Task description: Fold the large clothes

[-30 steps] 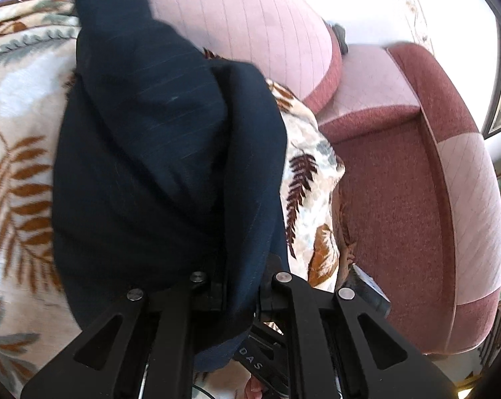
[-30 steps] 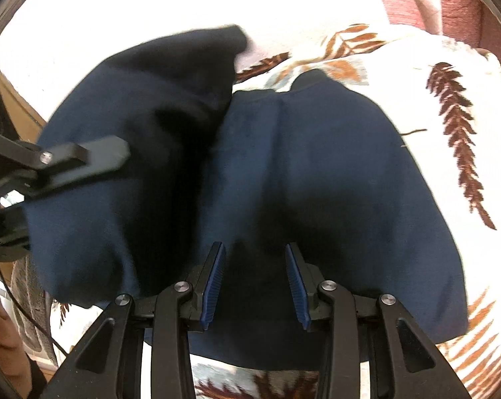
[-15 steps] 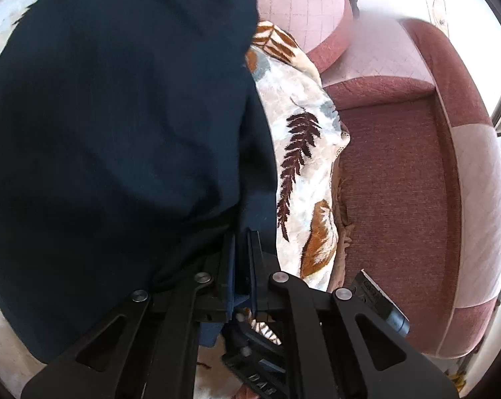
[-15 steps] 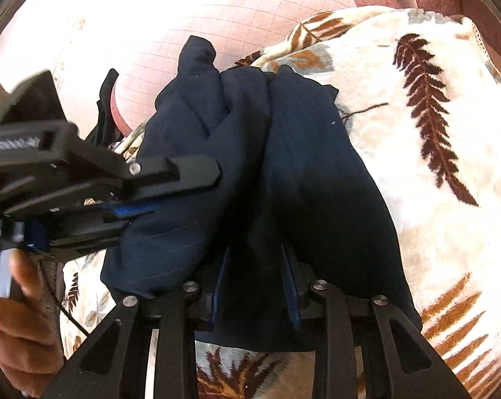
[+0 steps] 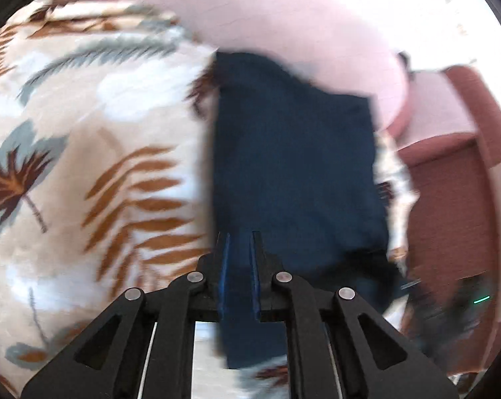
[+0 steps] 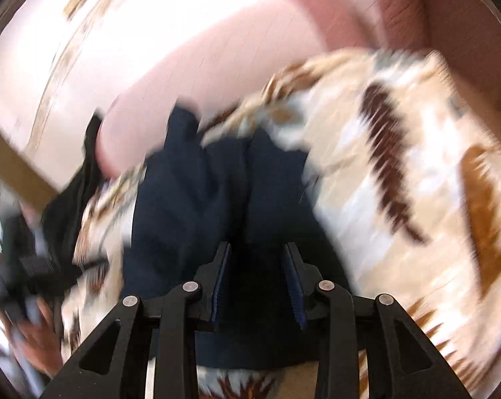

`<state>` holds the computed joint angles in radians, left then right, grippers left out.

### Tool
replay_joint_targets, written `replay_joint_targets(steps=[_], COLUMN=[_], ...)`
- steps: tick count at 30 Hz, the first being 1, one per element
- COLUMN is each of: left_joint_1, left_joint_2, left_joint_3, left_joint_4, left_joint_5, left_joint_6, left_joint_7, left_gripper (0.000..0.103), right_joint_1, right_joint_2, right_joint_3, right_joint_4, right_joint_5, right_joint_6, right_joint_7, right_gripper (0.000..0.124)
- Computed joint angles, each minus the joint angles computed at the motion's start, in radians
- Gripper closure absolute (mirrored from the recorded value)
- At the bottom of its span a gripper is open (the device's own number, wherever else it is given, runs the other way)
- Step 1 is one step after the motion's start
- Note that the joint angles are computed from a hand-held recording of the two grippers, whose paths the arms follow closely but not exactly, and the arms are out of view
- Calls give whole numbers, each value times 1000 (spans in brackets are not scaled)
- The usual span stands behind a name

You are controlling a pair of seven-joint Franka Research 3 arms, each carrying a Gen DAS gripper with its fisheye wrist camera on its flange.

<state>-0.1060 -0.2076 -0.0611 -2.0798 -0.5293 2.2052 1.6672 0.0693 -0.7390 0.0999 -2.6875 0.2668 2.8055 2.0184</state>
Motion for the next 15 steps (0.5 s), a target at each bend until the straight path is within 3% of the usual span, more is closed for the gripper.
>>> replay_joint_targets(steps=[2,3,4,6,7,9,11,12,15], left_joint_1=[-3,-6,-8,-13,-16,-26,-33,-38,-43], left_joint_2=[8,10,6,-10,-17,-25,-27,-29,-45], left_joint_3=[0,-5,-10,-22,-27,-32,-33,-34,-36], left_joint_4=[-20,-29,-44,-70,-79,-85,-82,-83,-83], left_joint_5=[-10,-13,-9,21,35,59,80,86,128], left_joint_6=[-20,-20,-12,17,32,48,49,51,46], left_joint_7=[8,9,14,19,15,8,-6,-13,-35], left_gripper=[95,94,89,83,81,81,81,81,74], right_joint_1=[19,74,135,190,193,133,105,94,157], right_joint_2=[34,75,104,157,204,249,266,247,162], right_joint_3=[-25,-69,-117,-144,-139,-73,-30,-13,-68], right_joint_4=[33,64,88,133,176,213,218,195,108], right_joint_5=[22,67,109,156,151,83,27,1,82], right_joint_6=[37,49,50,29,-30,-108,-128,-101,4], right_joint_7=[8,-27,-71,-129,-160,-138,-135,-137,-197], right_gripper=[78,71,69,69,66,65,77,109,120])
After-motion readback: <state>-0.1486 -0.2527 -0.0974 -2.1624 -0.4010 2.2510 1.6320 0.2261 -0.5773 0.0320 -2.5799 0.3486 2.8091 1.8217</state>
